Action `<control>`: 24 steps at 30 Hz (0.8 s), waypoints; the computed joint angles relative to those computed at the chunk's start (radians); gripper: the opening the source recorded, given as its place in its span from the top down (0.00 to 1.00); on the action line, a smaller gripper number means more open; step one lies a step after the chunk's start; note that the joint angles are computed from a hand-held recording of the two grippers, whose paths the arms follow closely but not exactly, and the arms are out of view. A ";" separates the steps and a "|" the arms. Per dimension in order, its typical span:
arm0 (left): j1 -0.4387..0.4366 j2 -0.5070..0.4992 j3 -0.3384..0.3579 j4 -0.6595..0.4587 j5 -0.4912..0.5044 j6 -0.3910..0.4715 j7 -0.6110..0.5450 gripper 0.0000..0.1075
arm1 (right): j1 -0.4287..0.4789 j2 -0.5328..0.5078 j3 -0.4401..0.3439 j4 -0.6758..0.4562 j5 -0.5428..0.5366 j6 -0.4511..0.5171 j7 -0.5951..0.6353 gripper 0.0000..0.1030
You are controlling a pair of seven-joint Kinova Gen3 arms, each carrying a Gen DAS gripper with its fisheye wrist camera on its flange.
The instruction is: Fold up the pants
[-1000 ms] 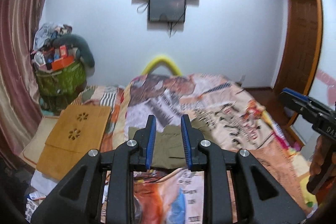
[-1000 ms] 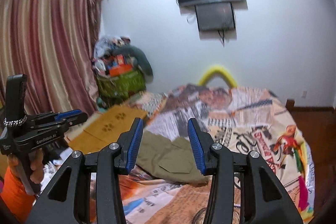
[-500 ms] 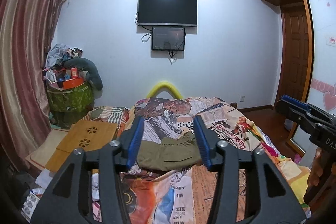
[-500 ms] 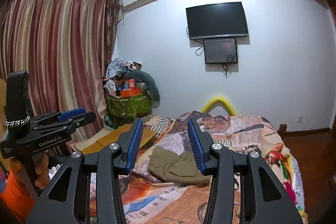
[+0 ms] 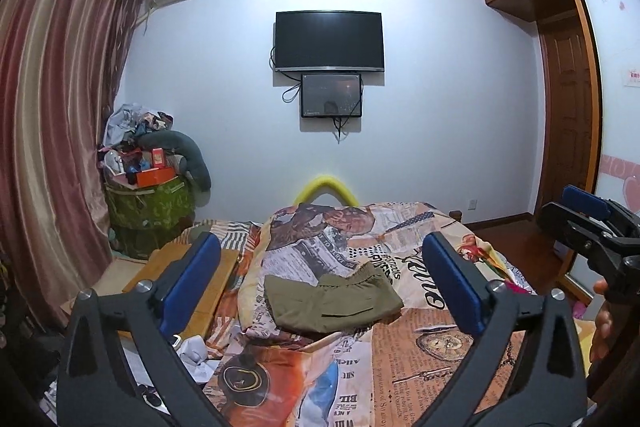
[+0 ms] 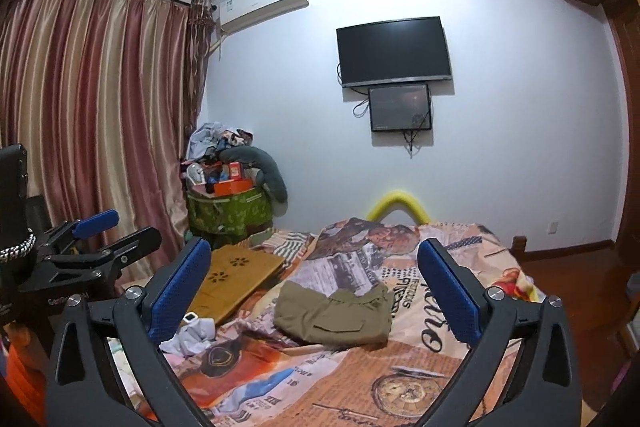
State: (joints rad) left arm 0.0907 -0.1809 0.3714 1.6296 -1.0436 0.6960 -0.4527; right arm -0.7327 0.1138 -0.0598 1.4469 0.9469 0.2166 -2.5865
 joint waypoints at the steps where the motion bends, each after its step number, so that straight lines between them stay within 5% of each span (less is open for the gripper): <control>1: 0.001 -0.001 -0.004 0.001 0.005 -0.005 -0.005 0.05 | 0.003 0.004 -0.008 -0.004 0.016 0.006 -0.014 0.00; 24: 0.002 0.011 -0.014 -0.004 0.049 -0.020 -0.032 0.04 | 0.020 -0.011 -0.031 0.019 0.001 0.026 -0.001 0.00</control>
State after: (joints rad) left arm 0.0922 -0.1703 0.3578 1.6261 -0.9943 0.6764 -0.4848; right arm -0.7126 0.1029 -0.0910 1.4661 0.9477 0.2426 -2.5872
